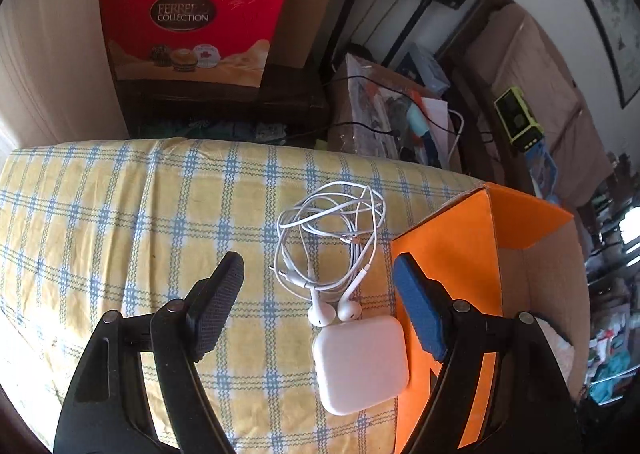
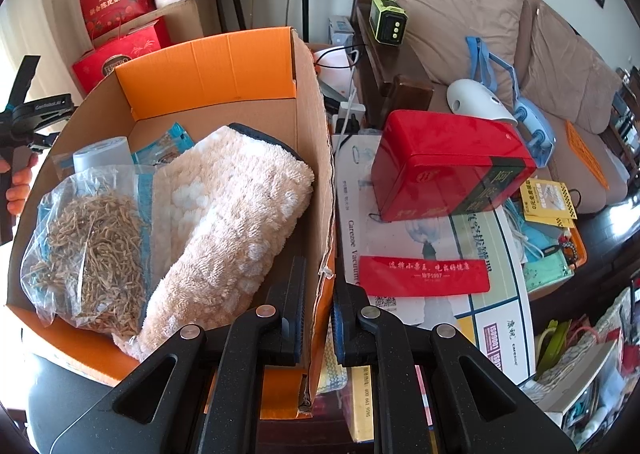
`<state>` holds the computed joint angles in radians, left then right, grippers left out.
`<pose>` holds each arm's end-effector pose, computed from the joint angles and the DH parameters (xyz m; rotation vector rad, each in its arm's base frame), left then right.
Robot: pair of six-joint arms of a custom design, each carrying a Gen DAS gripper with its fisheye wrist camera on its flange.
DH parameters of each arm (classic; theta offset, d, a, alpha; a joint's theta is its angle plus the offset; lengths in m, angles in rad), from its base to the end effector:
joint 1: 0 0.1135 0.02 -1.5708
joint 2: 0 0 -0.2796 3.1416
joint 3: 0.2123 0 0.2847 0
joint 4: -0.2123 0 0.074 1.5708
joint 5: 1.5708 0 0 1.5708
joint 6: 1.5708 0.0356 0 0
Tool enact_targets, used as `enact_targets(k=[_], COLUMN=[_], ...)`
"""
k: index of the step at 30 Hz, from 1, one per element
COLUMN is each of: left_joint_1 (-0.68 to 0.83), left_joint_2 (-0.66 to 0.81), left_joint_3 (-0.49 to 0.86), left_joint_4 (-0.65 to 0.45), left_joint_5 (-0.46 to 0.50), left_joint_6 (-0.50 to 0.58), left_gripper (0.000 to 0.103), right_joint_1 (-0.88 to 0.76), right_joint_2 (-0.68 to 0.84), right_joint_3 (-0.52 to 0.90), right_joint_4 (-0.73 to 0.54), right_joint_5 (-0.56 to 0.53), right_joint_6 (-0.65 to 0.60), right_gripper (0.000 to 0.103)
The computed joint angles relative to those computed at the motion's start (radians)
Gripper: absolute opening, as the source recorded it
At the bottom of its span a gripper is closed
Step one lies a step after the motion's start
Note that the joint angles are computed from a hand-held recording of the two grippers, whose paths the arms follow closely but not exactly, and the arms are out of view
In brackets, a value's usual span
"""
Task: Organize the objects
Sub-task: 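Grasp the white earphone cable with the left gripper, then carry the earphones into the box and open the left gripper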
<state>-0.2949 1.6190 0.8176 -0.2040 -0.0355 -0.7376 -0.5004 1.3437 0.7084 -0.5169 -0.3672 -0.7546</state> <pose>0.3151 -0.0944 0.1421 -0.5868 2.5462 -0.3343 0.2345 -0.1136 0.1711 -0.4299 2.5576 0.0663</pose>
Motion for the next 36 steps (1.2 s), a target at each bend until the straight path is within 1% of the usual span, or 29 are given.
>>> enact_targets(k=[5,8,9,10,11,12,13,14,15,16,20,26,32,36], left_joint_1=[-0.004,-0.001,-0.008,-0.019,-0.027,-0.034,-0.037,-0.038,-0.035,-0.031,-0.01,-0.028,-0.132,-0.23], left_joint_2=[0.091,0.125,0.132,0.137,0.145,0.152,0.154,0.156,0.155,0.149,0.08,-0.105,-0.312,-0.38], left_joint_3=[0.068,0.085,0.089,0.093,0.102,0.112,0.115,0.12,0.121,0.115,0.061,-0.007,-0.022,0.003], left_joint_4=[-0.027,-0.028,-0.028,-0.033,-0.043,-0.054,-0.057,-0.066,-0.075,-0.074,-0.053,-0.089,-0.175,-0.233], left_joint_5=[-0.044,-0.048,-0.064,-0.089,-0.108,-0.123,-0.128,-0.13,-0.128,-0.122,-0.114,-0.125,-0.168,-0.216], left_joint_6=[0.028,0.042,0.049,0.054,0.058,0.064,0.071,0.072,0.071,0.067,0.052,0.055,0.045,0.03], left_gripper=[0.073,0.068,0.067,0.064,0.055,0.044,0.037,0.02,0.01,0.007,0.005,0.004,0.004,0.004], right_joint_1=[0.005,0.012,0.012,0.013,0.016,0.014,0.013,0.013,0.014,0.013,0.014,0.017,0.002,-0.007], right_joint_2=[-0.006,-0.009,-0.007,-0.005,-0.004,-0.005,-0.006,-0.006,-0.006,-0.006,-0.005,0.009,0.026,0.019], right_joint_3=[-0.013,-0.018,-0.018,-0.017,-0.017,-0.018,-0.017,-0.017,-0.017,-0.017,-0.017,-0.006,0.015,0.017], right_joint_4=[0.017,0.027,0.029,0.031,0.032,0.031,0.031,0.031,0.03,0.031,0.03,0.032,0.018,0.008], right_joint_5=[0.013,0.019,0.02,0.02,0.022,0.021,0.021,0.021,0.022,0.021,0.021,0.019,0.0,-0.008], right_joint_6=[-0.006,-0.002,-0.003,-0.001,0.002,-0.002,-0.002,-0.002,-0.001,-0.002,-0.001,0.006,0.005,-0.002], right_gripper=[0.011,0.011,0.012,0.012,0.012,0.012,0.012,0.012,0.012,0.012,0.012,0.012,0.011,0.011])
